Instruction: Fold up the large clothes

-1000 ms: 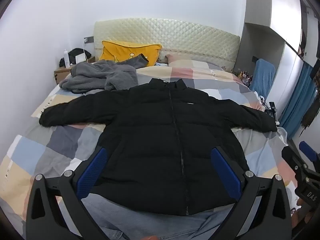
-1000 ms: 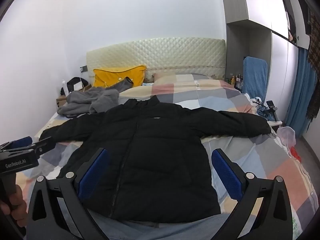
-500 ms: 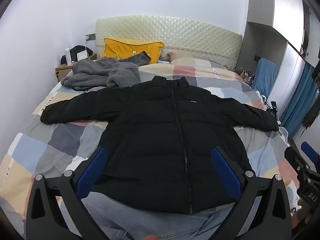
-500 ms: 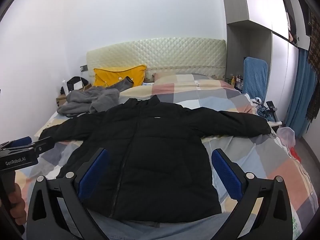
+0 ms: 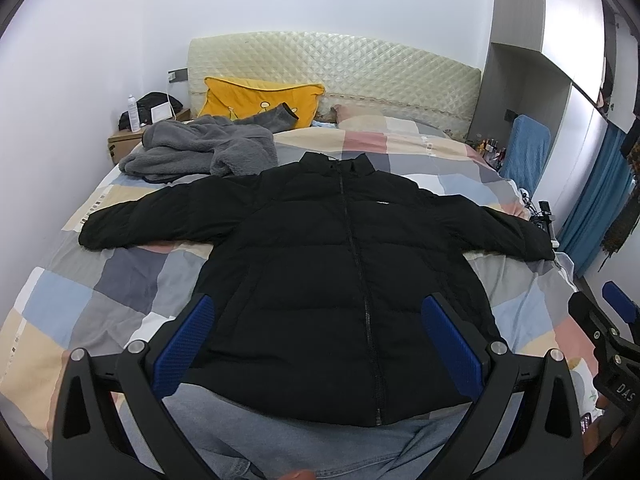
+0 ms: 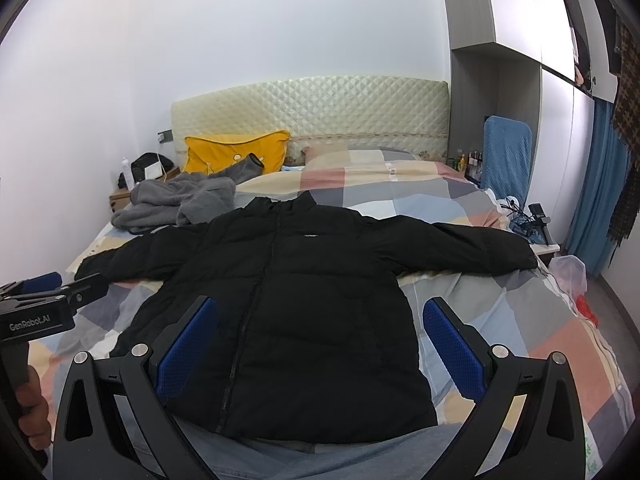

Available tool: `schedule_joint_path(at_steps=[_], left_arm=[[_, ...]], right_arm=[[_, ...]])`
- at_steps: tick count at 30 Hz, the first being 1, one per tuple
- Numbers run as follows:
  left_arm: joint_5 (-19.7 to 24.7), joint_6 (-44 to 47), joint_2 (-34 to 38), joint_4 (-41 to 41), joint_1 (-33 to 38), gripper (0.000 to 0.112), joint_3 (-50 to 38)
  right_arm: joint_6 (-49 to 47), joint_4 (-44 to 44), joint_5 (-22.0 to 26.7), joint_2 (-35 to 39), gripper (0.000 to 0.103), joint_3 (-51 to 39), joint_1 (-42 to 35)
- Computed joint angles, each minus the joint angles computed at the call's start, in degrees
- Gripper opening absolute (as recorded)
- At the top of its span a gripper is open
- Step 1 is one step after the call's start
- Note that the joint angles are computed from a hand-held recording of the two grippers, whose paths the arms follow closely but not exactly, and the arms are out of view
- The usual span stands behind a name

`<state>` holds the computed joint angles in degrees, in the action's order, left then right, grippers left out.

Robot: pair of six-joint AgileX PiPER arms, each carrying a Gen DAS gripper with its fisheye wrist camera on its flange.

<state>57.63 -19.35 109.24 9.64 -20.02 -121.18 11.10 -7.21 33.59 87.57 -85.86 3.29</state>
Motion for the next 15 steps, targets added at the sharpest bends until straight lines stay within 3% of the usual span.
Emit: schedule_joint_path(at_steps=[15], left_arm=[[-0.94, -0.68, -1.96, 0.27, -0.94, 0.103, 2.13]], right_arm=[[2.25, -2.49, 1.93, 0.36, 0.103, -2.18, 0.78]])
